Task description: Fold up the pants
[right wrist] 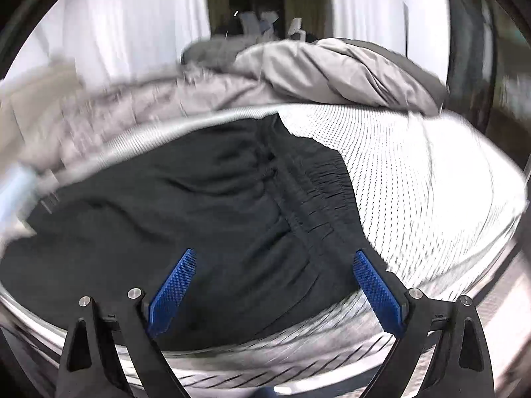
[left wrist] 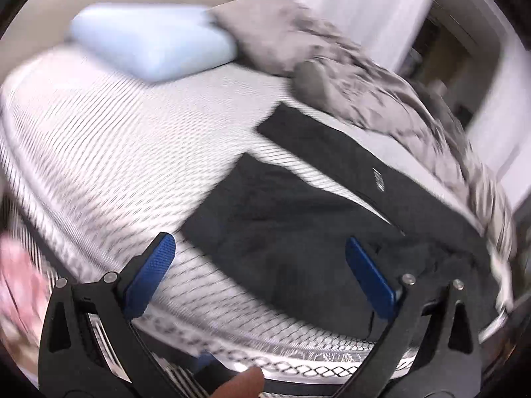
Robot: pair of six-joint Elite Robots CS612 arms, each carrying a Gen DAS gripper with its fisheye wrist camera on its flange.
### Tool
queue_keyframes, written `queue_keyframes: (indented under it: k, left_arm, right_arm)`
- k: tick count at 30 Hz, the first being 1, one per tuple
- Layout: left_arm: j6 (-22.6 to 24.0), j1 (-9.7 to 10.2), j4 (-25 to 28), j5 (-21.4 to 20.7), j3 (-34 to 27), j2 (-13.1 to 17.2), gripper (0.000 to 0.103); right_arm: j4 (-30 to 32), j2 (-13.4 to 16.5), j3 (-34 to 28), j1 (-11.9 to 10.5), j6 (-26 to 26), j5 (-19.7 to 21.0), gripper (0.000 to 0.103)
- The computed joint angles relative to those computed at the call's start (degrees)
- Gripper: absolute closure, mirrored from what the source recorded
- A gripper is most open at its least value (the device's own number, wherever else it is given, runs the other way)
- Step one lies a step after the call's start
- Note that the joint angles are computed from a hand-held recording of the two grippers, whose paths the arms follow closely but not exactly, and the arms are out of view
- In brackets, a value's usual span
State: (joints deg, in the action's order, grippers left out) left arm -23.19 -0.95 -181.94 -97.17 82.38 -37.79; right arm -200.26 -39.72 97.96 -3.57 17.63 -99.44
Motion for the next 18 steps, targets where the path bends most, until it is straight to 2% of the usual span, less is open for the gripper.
queue_keyframes:
  k: [1,2,3,6,7,10,14,18]
  left_arm:
    - [-1.96,0.56,1.00,-1.26,-0.23,0.10,0.007]
    - [-3.74,1.18,1.97,-2.75,-0.11,0.04,0.018]
    - [-5.27,1.89,1.52,-5.53,-0.11,0.32,0.023]
    - [-7.72,3.11,-1.61,-13.86,-1.11,2.15,0.033]
    - [-7.87,3.04,-2.18,-15.37,-1.55,2.64,0.036]
    - [-8.12,2.56,-1.40,-17.57,-4.18,4.37,0.038]
    - [-8.12,1.49,6.99,-15.73,-8.58,6.26,0.038]
    - [-8.98,1.36,4.54,-15.77,-6.42,5.74,0.038]
  right_arm:
    - [-2.49,-0.49,1.40,-0.60,2.75,2.42,0.006]
    - [-3.60,-0.67,1.95,-0.88,4.16,3.34,0.006]
    - [-4.59,-0.88,2.59,-1.10,5.21,4.19,0.006]
    - [-4.11,-1.07,2.82,-1.22,5.07,3.89,0.006]
    - [-3.11,-1.05,2.56,-1.14,5.07,3.14,0.006]
    - [-2.35,-1.01,2.27,-1.06,5.95,3.43,0.006]
    - [-2.44,-1.07,2.38,-0.90,5.59,3.01,0.006]
    - [-0.81,-1.31,2.66,-0.72,5.12,1.48,0.006]
